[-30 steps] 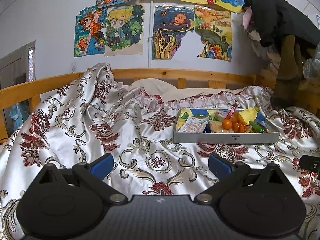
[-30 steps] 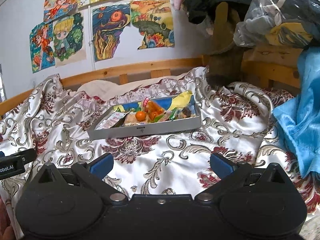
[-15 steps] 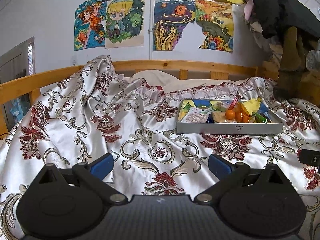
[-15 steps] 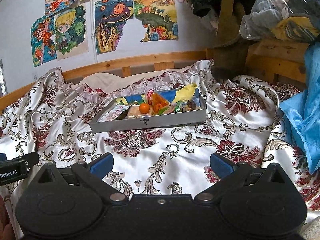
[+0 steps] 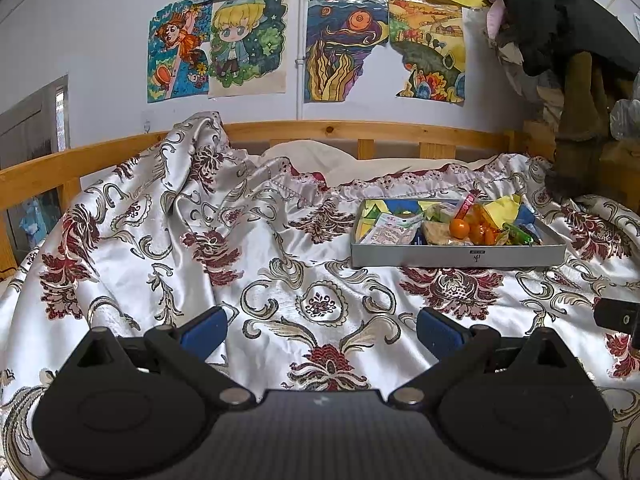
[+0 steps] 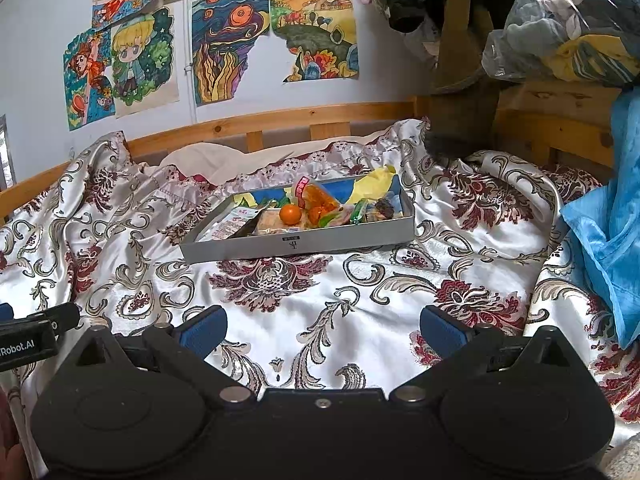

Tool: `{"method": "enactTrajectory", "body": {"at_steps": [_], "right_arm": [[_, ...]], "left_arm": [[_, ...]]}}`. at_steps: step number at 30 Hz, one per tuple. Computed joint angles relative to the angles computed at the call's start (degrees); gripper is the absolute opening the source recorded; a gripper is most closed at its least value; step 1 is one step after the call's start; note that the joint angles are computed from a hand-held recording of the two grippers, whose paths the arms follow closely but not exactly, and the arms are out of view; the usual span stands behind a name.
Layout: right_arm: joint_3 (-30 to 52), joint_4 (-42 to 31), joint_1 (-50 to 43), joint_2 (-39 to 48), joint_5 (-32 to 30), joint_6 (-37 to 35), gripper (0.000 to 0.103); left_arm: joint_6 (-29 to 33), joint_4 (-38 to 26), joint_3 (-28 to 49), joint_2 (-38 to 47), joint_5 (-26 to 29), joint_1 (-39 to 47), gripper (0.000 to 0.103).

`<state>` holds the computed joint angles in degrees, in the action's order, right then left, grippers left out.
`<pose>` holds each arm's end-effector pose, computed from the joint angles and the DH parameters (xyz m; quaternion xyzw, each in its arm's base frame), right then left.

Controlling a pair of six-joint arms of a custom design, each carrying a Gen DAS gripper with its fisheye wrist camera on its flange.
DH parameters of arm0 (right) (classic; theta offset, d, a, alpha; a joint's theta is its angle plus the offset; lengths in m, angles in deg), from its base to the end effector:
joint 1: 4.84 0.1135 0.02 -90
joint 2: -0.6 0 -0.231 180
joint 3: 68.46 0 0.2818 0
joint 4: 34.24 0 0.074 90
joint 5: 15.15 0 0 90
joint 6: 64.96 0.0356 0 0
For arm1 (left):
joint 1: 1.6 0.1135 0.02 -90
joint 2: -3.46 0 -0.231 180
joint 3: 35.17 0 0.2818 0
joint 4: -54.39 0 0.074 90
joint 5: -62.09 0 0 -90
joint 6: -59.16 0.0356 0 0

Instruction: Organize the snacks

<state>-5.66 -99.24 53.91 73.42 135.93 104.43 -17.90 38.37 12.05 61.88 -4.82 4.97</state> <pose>0.1578 0.2000 0.1970 0.2181 0.8282 -0.0751 0.5107 0.2702 0.0171 0.2067 0.1506 0.8293 -0.0819 0.5319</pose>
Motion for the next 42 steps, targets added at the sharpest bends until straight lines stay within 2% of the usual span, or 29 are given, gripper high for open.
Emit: {"method": "enactTrajectory", "body": {"at_steps": [42], "right_arm": [[-0.2,1.0,0.0,0.5,-0.6,-0.6,0.102]], "left_arm": [[-0.3,0.2,-0.5,0.2,0.0,0.2,0.103]]}}
